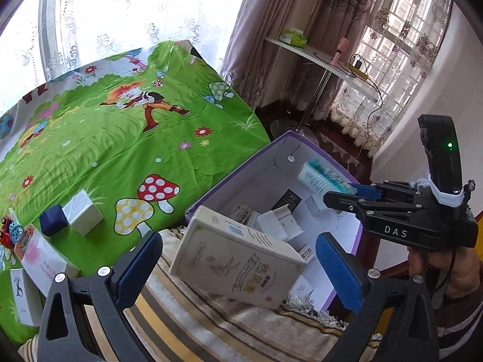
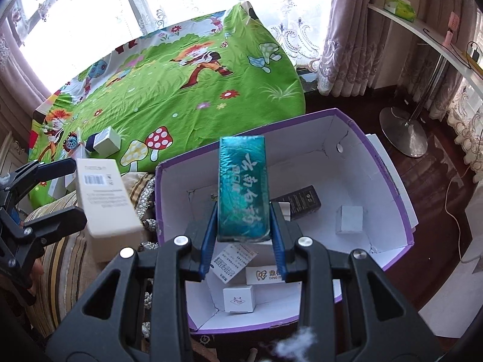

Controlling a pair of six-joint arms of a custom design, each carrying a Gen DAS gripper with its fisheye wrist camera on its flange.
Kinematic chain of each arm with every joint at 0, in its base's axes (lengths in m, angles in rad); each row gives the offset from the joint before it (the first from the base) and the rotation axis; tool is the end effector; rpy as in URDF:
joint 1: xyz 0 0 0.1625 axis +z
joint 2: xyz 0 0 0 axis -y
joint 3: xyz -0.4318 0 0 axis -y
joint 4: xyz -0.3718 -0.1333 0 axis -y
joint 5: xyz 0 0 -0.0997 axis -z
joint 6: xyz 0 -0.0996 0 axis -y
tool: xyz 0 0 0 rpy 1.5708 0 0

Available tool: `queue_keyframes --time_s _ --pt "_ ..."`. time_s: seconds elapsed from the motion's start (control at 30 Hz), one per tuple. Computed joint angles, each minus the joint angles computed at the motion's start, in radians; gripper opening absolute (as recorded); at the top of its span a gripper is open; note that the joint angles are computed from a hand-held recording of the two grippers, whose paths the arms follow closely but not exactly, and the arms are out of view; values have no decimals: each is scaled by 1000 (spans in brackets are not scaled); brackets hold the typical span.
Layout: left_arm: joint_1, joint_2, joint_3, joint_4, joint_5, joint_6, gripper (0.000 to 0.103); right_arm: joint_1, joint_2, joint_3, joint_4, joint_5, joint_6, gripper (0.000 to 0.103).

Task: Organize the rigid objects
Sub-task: 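Carry the beige box and teal pack over the storage box and release them, then move both grippers back to the remaining boxes on the bed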

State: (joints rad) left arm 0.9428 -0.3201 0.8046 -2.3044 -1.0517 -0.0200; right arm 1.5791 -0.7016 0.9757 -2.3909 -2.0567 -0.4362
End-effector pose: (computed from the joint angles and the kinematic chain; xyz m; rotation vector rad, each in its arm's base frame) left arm -0.3556 -0.8007 0.0660 0.7162 2.5801 -0.5439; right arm 0.0936 -0.8179 0.3171 0.3824 -2.4804 0.5533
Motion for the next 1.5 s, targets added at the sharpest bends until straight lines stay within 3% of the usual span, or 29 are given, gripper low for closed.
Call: queue_keyframes --time_s 0.13,0.33,0.67,0.8,1.5 --pt "3 -7 8 -10 -5 -7 103 -5 -6 2 -9 -1 11 65" --pt "14 -40 54 -50 -43 -20 103 1 -5 0 -13 -3 11 66" --pt "24 -93 145 -107 -15 -50 102 25 8 7 -29 -14 -43 66" --pt "33 -123 189 -129 -9 -77 101 32 13 4 0 20 -44 66" --pt "91 -333 458 -222 159 -242 100 97 99 -45 97 35 -86 70"
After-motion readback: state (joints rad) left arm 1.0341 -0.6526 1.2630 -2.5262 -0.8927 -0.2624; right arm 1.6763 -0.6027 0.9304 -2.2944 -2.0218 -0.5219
